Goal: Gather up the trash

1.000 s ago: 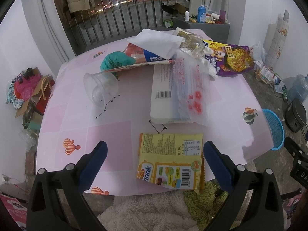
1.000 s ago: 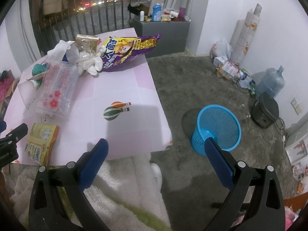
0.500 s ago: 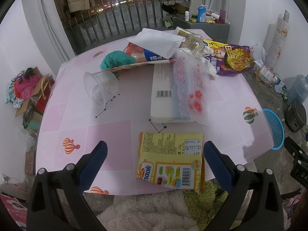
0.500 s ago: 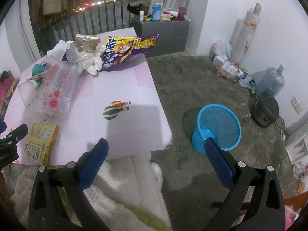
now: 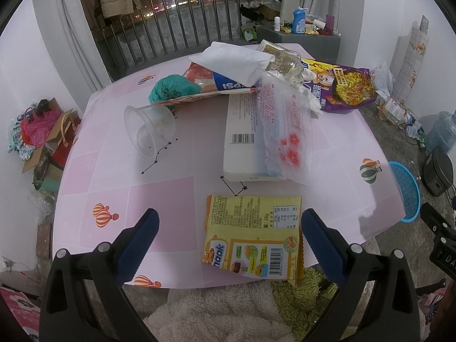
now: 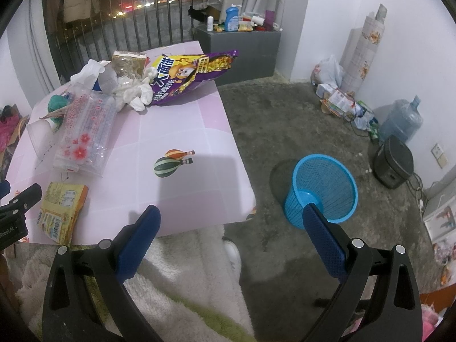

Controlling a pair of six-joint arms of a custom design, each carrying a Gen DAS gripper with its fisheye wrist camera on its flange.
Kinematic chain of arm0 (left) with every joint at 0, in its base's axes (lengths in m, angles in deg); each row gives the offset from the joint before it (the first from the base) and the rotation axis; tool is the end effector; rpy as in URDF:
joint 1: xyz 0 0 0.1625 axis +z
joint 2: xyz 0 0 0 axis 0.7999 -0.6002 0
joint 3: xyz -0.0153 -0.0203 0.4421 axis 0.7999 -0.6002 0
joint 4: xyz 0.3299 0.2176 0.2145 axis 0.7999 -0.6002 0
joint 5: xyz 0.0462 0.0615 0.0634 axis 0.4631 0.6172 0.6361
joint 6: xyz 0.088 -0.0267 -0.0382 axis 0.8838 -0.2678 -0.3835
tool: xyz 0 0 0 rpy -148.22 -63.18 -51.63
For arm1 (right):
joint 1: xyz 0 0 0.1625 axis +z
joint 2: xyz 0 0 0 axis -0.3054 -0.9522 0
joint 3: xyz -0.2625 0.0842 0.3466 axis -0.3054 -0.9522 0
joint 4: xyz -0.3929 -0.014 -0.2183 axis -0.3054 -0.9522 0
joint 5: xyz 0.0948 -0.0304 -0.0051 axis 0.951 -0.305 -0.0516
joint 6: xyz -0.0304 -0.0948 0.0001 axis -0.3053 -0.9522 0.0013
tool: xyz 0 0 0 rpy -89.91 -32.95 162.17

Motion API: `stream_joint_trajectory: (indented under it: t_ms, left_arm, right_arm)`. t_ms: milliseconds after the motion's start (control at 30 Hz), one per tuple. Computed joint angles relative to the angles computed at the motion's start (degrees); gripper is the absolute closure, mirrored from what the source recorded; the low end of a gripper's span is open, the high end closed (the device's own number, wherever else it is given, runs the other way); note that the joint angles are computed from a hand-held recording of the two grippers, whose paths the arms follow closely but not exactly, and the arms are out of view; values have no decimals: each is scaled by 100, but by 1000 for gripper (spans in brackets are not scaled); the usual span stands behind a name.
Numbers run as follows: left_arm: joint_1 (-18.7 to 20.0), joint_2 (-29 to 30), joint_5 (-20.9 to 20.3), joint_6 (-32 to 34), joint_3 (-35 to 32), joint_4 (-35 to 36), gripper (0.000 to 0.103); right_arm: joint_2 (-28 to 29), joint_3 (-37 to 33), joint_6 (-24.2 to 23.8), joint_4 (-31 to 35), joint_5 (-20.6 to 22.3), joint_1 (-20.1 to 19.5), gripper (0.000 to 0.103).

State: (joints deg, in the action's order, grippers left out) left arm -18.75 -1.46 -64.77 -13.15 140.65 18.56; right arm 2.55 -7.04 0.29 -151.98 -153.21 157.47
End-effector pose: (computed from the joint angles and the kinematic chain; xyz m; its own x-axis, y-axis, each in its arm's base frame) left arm -0.3031 -0.4676 0.6019 -0.6168 0.0960 -0.7813 0.5061 0.8086 -0.3002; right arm 0.6038 -0.4541 0.2308 -0.6456 0.2557 0.7196 -0.3090 0.7743 -0.5523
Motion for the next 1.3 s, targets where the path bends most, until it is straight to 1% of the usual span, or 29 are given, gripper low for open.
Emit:
stream_joint_trajectory:
  t_ms: [167, 267, 333, 433, 500, 567, 600, 667, 700, 767, 800, 867, 900, 933, 1000, 1033, 1067, 1100, 1133, 1167, 1200, 1233, 1267, 1300]
  left_arm:
    - [-7, -16, 13, 31, 27, -55, 5]
    - [-6, -42, -47, 148, 67, -231, 5]
    - [-3, -136, -8, 232, 139, -452, 5]
    - [37, -253, 183, 241, 137, -811, 5]
    - [138, -288, 184, 377, 92, -1077, 5]
    - [240, -362, -16, 801, 132, -1530, 5]
    - [305, -435, -242, 1250, 203, -1943, 5]
    - [449, -569, -854, 2140, 343, -2737, 5]
    - [478, -614, -990, 2366, 392, -2923, 5]
    - [458, -699, -1067, 2788, 510, -3153, 5]
    - [467, -720, -1153, 2957, 525, -3180, 5]
    - [509, -708, -1340, 2983, 461, -2959, 5]
    - [557, -698, -1474, 2921, 418, -2830, 5]
    - [592, -694, -1560, 2834, 387, -2698, 5]
    - [657, -684, -1655, 2702, 370, -2445, 6]
    - [680, -699, -1664, 2694, 402, -2400, 7]
    - [711, -710, -1667, 2678, 429, -2353, 16]
    - [761, -697, -1730, 2675, 408, -2280, 23]
    - [829, -672, -1834, 2670, 377, -2206, 27]
    - [908, -648, -1945, 2646, 334, -2139, 38]
    - [965, -608, -2010, 2558, 298, -2054, 48]
    - [1047, -556, -2104, 2456, 240, -1967, 52]
    - [1140, -524, -2268, 2389, 192, -1932, 58]
    - [1244, -490, -2444, 2305, 140, -1894, 63]
  right_arm:
    - [1, -12, 18, 8, 14, 1, 8]
    - [3, 1, -54, -82, 4, -1, 8]
    - [22, 5, -148, -211, -16, 5, 8]
    - [63, 36, -553, -722, -44, 35, 8]
    - [112, 72, -979, -1232, 19, 38, 8]
    - [166, 64, -1280, -1551, 134, 22, 8]
    - [204, 57, -1488, -1761, 228, 4, 8]
    - [249, 56, -1846, -2104, 377, -26, 8]
    - [280, 53, -2078, -2331, 492, -44, 8]
    - [304, 62, -2396, -2675, 733, -81, 10]
    - [337, 45, -2596, -2886, 918, -112, 11]
    - [409, -12, -2852, -3122, 1231, -166, 16]
    - [428, -33, -2899, -3159, 1334, -185, 18]
    - [426, -29, -2940, -3211, 1484, -206, 22]
    - [448, -32, -3026, -3336, 1825, -253, 28]
    - [468, -44, -3071, -3361, 1971, -275, 33]
    - [472, -38, -3093, -3365, 2047, -287, 40]
    - [501, -56, -3156, -3364, 2197, -313, 43]
    - [529, -84, -3218, -3366, 2366, -340, 51]
    - [548, -96, -3276, -3383, 2567, -368, 58]
    - [563, -108, -3319, -3401, 2707, -385, 61]
    - [598, -134, -3397, -3427, 2921, -416, 66]
    - [640, -170, -3473, -3430, 3090, -437, 70]
    - [690, -218, -3533, -3417, 3183, -455, 71]
